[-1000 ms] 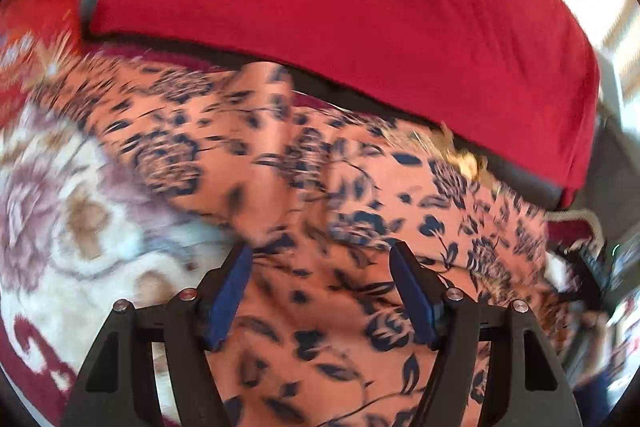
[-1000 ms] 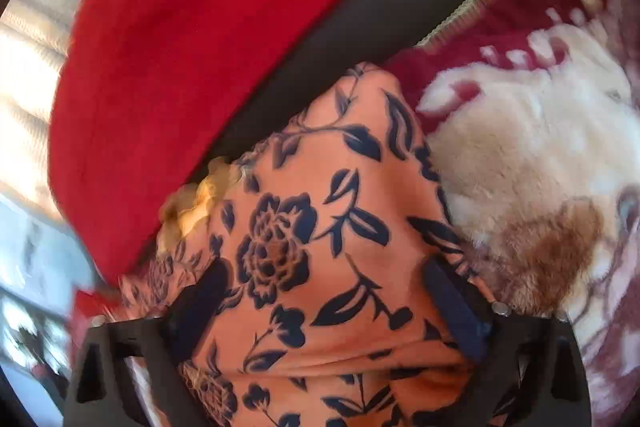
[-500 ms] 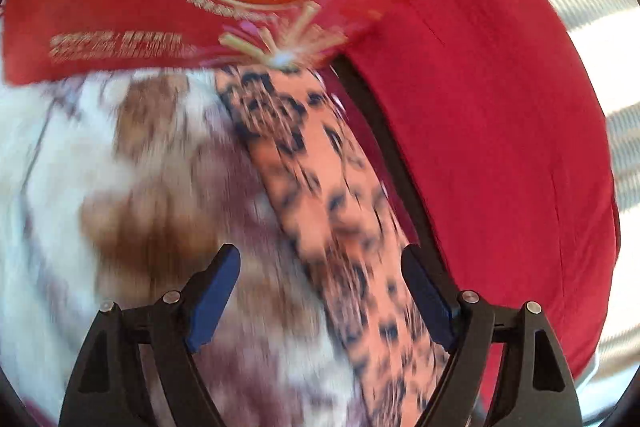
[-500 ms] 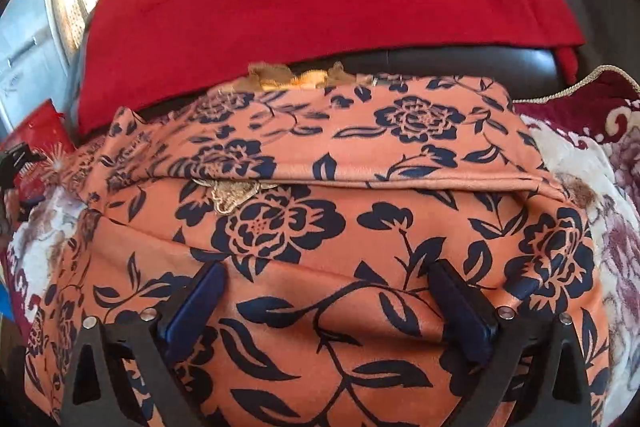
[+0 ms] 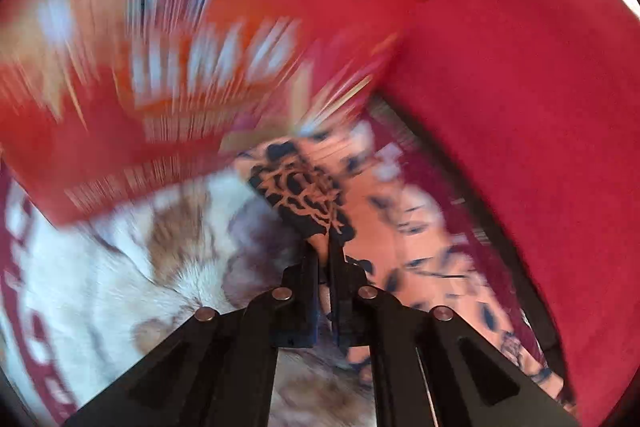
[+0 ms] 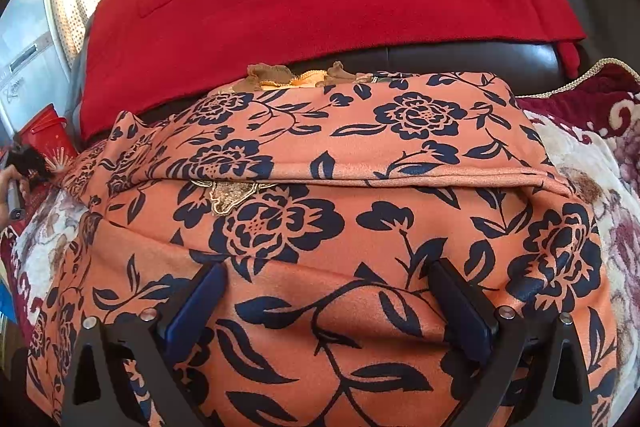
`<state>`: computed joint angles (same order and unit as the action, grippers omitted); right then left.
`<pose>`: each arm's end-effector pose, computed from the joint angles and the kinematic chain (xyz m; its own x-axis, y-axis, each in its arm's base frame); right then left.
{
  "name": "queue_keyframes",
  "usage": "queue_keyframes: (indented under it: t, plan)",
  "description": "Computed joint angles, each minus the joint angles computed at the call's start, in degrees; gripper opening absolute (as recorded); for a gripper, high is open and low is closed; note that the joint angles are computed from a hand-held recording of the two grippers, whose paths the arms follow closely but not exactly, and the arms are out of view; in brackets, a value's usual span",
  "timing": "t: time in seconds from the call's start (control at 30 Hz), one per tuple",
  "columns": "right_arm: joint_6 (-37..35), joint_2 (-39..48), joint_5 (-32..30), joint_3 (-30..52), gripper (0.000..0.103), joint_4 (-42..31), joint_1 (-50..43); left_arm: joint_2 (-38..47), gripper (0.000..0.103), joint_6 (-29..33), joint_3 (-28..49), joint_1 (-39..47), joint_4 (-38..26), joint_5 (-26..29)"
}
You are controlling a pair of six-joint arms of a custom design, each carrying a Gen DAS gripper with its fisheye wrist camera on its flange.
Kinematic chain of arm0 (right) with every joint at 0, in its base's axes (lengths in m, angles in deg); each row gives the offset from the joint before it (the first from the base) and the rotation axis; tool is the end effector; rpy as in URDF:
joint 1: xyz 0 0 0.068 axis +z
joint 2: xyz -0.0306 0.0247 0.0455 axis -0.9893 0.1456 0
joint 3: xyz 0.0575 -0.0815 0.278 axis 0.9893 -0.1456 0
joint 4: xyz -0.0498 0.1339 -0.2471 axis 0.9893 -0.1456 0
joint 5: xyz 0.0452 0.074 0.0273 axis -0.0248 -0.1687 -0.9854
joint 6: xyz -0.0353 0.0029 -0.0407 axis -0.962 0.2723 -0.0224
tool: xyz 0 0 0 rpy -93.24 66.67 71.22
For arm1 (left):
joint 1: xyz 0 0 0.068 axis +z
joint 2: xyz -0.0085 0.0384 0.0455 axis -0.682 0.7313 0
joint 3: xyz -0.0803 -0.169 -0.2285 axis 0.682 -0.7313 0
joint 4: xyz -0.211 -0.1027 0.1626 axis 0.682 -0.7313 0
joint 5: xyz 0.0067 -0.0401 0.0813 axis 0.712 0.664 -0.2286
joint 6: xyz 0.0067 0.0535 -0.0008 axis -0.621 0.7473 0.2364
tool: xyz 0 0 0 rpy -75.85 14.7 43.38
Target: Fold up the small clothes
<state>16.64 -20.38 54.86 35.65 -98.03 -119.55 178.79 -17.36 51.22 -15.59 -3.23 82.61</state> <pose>0.1644 -0.1073 0.2317 -0.6848 0.2165 -0.6958 0.1308 0.9759 0.1749 0.4627 0.2352 0.3358 -0.5829 -0.6075 -0.5396 -0.5776 0.7769 -0.2507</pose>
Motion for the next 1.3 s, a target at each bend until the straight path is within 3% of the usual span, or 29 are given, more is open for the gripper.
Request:
queue_keyframes:
  t: [0.1,0.17,0.3,0.4,0.47,0.53,0.6,0.73,0.87,0.93,1.03,1.13,1.23,1.3]
  plan:
    - [0.2,-0.1,-1.4,-0.3,0.103,0.3,-0.9,-14.4,0.004,4.8,-12.7,-4.9,9.0,0.7]
    - [0.0,0.0,-2.9,-0.2,0.103,0.0,-1.9,-23.0,0.004,6.1,-17.8,-9.5,11.7,2.5]
    - [-0.3,0.4,-6.4,0.0,0.103,-0.8,-4.3,-33.5,0.004,5.4,-19.7,-23.4,11.0,3.9]
    - [-0.6,1.3,-9.8,0.5,0.103,-1.3,-6.5,-36.4,0.004,4.6,-19.2,-39.9,9.4,1.6]
    - [-0.7,2.0,-11.8,0.8,0.103,-1.7,-7.8,-34.7,0.017,7.7,-18.2,-48.7,6.6,2.4]
    - [-1.2,2.7,-13.8,1.2,0.103,-2.5,-9.2,-30.9,0.067,11.6,-16.3,-54.2,1.2,2.6]
    - [-1.7,3.2,-15.7,1.5,0.103,-3.1,-10.3,-29.3,0.067,13.0,-17.7,-56.8,-3.4,-0.1]
    - [-3.9,5.4,-22.1,2.2,0.102,-5.4,-14.5,-38.6,0.07,10.6,-34.4,-49.6,1.0,0.3]
    - [-4.6,6.7,-22.6,3.7,0.102,-7.8,-14.8,-50.3,0.076,8.8,-51.1,-35.4,3.3,3.9]
    - [-5.1,8.2,-20.5,8.0,0.102,-14.6,-14.4,-51.5,0.076,10.0,-56.8,-26.4,5.3,5.5]
    - [-4.4,14.1,-30.1,16.1,0.102,-23.8,-18.6,-54.5,0.076,12.7,-63.8,-15.7,8.5,10.0]
    - [8.2,18.6,-30.3,22.8,0.102,-18.2,-17.2,-56.9,0.076,14.4,-69.5,-10.2,12.9,12.6]
    - [20.8,28.2,-22.1,27.9,0.1,-12.0,-12.5,-57.4,0.076,15.9,-73.6,-5.5,15.6,19.6]
    - [25.0,32.4,-18.1,30.0,0.086,-10.3,-10.8,-58.8,0.076,17.8,-76.3,-2.6,18.3,24.4]
